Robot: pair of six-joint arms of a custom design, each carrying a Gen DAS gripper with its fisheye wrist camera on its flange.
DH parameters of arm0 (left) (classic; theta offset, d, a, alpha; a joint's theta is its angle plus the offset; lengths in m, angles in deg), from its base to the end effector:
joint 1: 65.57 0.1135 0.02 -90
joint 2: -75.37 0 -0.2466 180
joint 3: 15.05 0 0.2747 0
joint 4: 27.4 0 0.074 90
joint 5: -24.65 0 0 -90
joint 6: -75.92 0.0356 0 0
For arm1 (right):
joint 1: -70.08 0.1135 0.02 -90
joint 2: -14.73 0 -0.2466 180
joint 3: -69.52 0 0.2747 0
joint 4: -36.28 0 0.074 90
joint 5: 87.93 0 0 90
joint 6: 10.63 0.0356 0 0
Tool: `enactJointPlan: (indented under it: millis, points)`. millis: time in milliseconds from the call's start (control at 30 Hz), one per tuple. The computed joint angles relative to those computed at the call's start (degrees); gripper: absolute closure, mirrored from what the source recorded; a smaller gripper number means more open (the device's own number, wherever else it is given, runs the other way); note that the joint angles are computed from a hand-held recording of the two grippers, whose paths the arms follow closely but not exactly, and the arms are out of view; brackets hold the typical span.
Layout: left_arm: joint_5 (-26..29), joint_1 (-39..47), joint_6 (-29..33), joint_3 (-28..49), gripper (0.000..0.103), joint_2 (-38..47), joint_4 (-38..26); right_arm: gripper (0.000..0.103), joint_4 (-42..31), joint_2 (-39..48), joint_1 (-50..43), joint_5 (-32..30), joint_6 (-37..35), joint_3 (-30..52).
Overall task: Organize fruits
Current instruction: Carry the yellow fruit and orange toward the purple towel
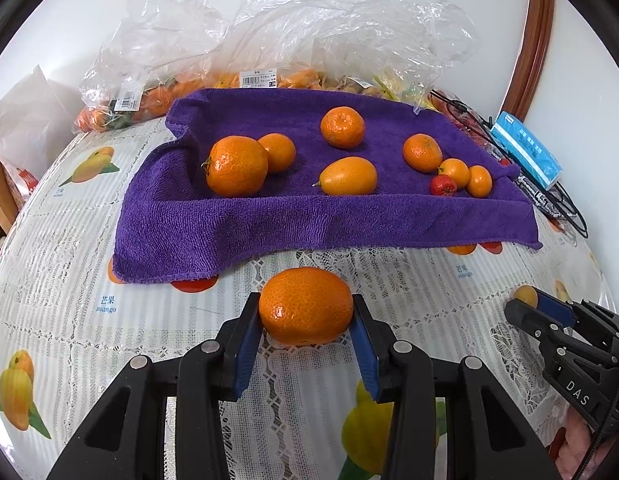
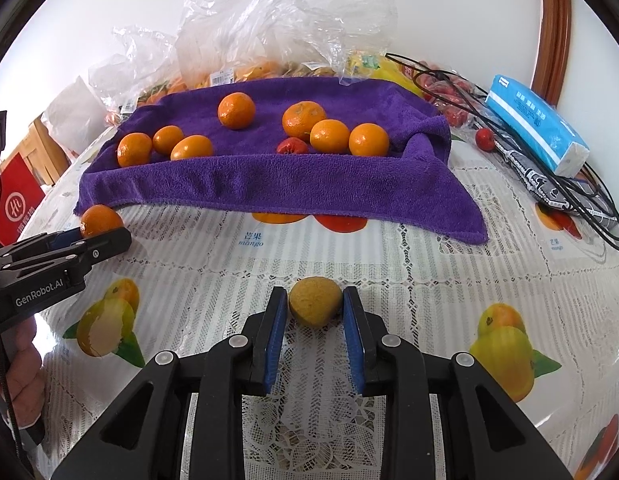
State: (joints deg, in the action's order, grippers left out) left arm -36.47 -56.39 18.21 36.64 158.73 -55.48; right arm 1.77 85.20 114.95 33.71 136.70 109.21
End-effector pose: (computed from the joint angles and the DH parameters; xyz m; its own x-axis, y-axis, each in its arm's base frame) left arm 0.2774 0.0274 0.1234 -0.6672 0.3660 -0.6487 0.5405 0.8372 -0.0836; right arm 0.1671 0.1400 0.1106 -0.7223 0.2922 -0.6268 0.3016 0.9487 0.0947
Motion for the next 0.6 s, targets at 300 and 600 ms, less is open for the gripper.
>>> enactJointPlan:
  millis: [300, 600]
  points:
    - [1.47, 0.72, -0.05, 0.42, 0.064, 0.36, -0.6, 0.074, -0.54, 0.48, 0.19, 0.38, 0.05, 0.46]
    - [5.47, 2.88, 0.5, 0.55, 0.064, -0.27, -1.55, 0.076, 0.91, -1.88, -0.08, -0.32, 0.69, -1.29]
